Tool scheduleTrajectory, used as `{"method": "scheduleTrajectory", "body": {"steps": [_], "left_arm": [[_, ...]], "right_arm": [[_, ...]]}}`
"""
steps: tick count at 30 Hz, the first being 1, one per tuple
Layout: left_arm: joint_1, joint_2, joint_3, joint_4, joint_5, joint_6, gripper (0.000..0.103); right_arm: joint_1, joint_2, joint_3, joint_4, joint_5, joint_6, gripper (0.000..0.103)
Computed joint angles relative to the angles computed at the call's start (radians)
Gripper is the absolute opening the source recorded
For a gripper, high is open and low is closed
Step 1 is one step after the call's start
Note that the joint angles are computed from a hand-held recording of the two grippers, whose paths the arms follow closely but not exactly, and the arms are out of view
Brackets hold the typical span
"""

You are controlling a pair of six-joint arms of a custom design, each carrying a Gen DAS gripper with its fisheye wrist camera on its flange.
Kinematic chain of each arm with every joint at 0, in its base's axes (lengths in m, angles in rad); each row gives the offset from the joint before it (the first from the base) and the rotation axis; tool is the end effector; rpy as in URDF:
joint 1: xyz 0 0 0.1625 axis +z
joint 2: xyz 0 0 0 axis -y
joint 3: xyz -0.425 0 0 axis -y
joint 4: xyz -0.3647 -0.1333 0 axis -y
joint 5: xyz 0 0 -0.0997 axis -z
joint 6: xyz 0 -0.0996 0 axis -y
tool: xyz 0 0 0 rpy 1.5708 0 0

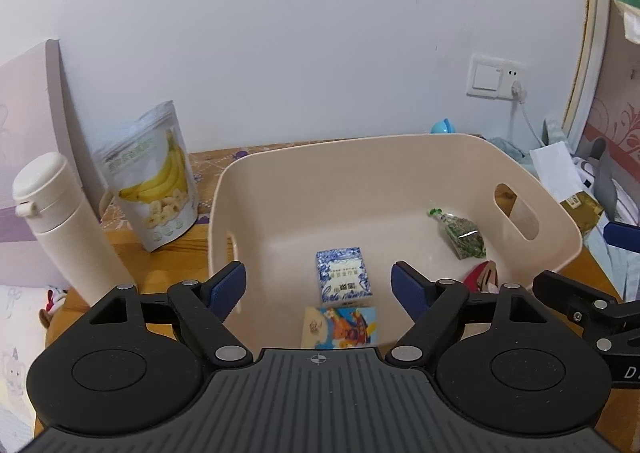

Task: Organize objects
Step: 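Lift both items over the bin and open both tools to release them, then move both tools back to the table toward the white card box and black box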

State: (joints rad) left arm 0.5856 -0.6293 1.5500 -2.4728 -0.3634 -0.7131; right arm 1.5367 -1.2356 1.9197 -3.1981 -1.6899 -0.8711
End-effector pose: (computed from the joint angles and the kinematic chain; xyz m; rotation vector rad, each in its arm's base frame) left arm -0.4277 -0.5553 0.0851 0.2984 2.0801 -1.0748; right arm 0.1023 -0.5649 0.3560 0.9186 -2.2468 1.0495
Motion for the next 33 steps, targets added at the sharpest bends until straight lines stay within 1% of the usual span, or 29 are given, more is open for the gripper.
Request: {"method": "scheduleTrajectory", "body": {"steps": [2,6,9,14,18,23,28,33], "left_arm": [[-0.009,-0.016,0.027,-0.003,0.002,-0.010,0.086],[-0.020,-0.048,0.065,0.057,0.000,-0.072,0.087],[-0.029,-0.066,0.099,0.062,0.004,-0.097,0.090],[-0.044,-0.101,0.148,0.106,0.008,-0.152,0.090],[-0.053,-0.130,0.189,0.136,0.005,-0.190,0.090],[-0.052,-0.154,0.226,0.179,-0.015,-0.212,0.091],[-0.045,-0.172,0.267,0.183,-0.047,-0.211,0.091],[-0.035,-0.191,0.299,0.226,-0.075,-0.260,0.090]], "right_arm": [[-0.001,-0.012,0.017,-0.006,0.007,0.005,0.103],[0.000,-0.028,0.055,-0.042,0.005,0.005,0.103],[-0.001,-0.039,0.075,-0.052,0.003,0.017,0.103],[-0.008,-0.059,0.113,-0.048,-0.005,0.046,0.103],[-0.010,-0.072,0.141,-0.054,-0.021,0.040,0.103],[-0.017,-0.084,0.169,-0.069,-0.035,0.029,0.103],[-0.025,-0.084,0.195,-0.079,-0.062,0.008,0.103],[-0.036,-0.082,0.218,-0.078,-0.089,-0.009,0.103]]}}
